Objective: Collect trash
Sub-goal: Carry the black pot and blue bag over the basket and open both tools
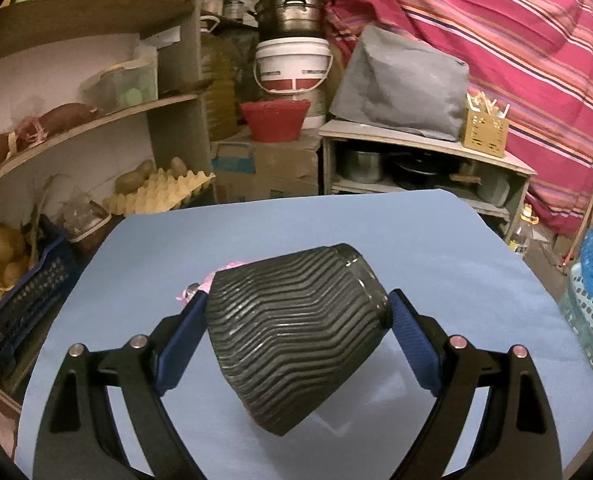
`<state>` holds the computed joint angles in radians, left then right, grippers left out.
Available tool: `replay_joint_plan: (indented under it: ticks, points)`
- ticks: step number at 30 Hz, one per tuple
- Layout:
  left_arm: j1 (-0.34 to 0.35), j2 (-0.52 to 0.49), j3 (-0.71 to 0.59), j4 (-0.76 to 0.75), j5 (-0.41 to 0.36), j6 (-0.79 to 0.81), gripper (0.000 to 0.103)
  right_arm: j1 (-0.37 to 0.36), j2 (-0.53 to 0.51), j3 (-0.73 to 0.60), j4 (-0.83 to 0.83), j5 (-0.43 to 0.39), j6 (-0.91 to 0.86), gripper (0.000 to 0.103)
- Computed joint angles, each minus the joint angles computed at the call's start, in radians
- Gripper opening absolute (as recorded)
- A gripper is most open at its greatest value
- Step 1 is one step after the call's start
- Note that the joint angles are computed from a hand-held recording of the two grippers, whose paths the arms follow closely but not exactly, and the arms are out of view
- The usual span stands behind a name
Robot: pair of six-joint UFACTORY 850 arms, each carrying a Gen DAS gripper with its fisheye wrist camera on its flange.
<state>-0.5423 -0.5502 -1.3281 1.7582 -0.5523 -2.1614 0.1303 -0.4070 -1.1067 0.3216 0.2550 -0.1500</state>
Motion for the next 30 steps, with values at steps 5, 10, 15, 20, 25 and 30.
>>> replay_joint_plan:
  ticks: [5, 10, 15, 20, 25, 30]
  points:
    - [-0.012, -0.001, -0.004, -0.003, 0.050, -0.023, 0.087, -0.057, 0.027, 0.044, -0.027, 0.003, 0.030, 0.023]
    - [-0.052, -0.022, -0.061, -0.041, 0.009, 0.032, 0.087, -0.101, 0.060, 0.084, -0.095, 0.013, 0.077, 0.023]
    - [-0.100, -0.060, -0.145, -0.039, 0.003, 0.045, 0.087, -0.135, 0.072, 0.100, -0.227, 0.010, 0.210, 0.023]
    - [-0.150, -0.152, -0.293, -0.068, 0.046, 0.097, 0.087, -0.132, 0.081, 0.105, -0.189, 0.015, 0.179, 0.023]
    - [-0.193, -0.280, -0.480, -0.186, 0.106, 0.261, 0.087, -0.141, 0.075, 0.099, -0.234, 0.005, 0.232, 0.023]
    - [-0.225, -0.414, -0.688, -0.386, 0.140, 0.510, 0.087, -0.158, 0.065, 0.086, -0.168, -0.014, 0.176, 0.023]
